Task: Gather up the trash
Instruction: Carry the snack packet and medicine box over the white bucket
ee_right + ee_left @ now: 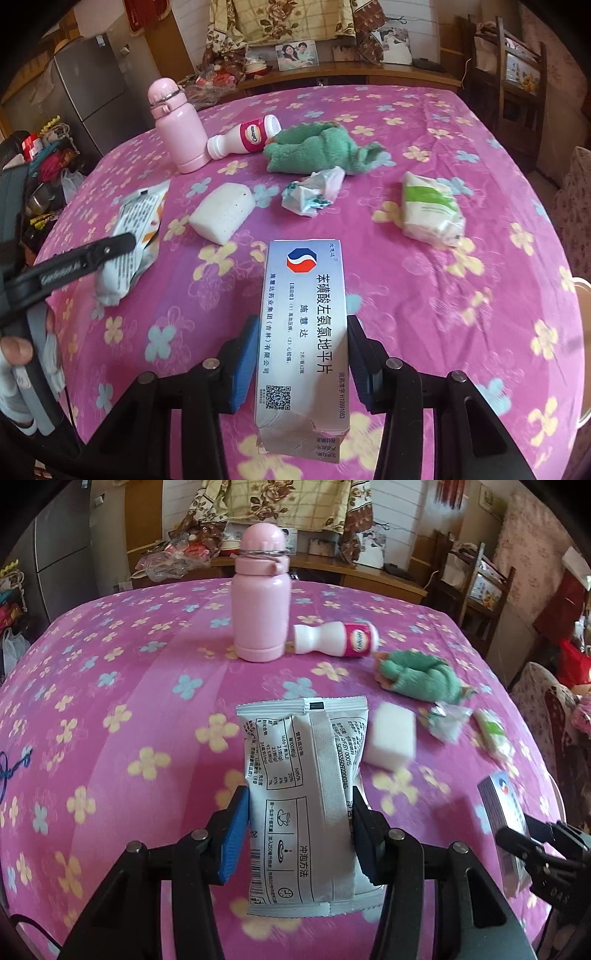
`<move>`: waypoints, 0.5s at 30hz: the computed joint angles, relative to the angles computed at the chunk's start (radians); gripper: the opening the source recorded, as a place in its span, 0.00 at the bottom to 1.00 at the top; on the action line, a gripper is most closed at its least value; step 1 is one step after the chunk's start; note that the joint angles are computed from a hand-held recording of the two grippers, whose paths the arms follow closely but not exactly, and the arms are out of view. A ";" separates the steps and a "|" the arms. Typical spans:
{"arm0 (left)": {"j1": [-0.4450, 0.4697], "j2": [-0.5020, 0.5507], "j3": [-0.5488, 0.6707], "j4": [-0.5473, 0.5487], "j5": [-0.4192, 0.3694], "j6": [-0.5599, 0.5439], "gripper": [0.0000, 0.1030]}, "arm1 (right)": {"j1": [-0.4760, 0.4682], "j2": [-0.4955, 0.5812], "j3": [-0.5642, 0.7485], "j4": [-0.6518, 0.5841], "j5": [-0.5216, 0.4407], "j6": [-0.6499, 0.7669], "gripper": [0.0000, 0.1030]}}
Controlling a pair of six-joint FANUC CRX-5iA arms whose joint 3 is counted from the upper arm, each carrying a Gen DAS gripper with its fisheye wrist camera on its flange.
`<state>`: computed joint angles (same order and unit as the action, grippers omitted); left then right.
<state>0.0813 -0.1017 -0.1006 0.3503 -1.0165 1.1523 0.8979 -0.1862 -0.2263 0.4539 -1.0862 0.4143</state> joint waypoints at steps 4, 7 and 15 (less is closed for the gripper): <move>-0.024 -0.037 -0.033 0.010 -0.002 -0.013 0.52 | 0.014 -0.031 -0.023 0.011 -0.023 -0.023 0.47; -0.054 -0.049 -0.041 0.010 -0.006 -0.020 0.52 | 0.026 -0.055 -0.041 0.023 -0.039 -0.043 0.47; -0.134 -0.059 -0.037 -0.002 -0.011 -0.012 0.52 | 0.047 -0.128 -0.087 0.070 -0.083 -0.098 0.47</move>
<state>-0.0527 -0.1610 -0.1379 0.3486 -1.0273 1.1399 0.9454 -0.3145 -0.3136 0.5243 -1.1691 0.3158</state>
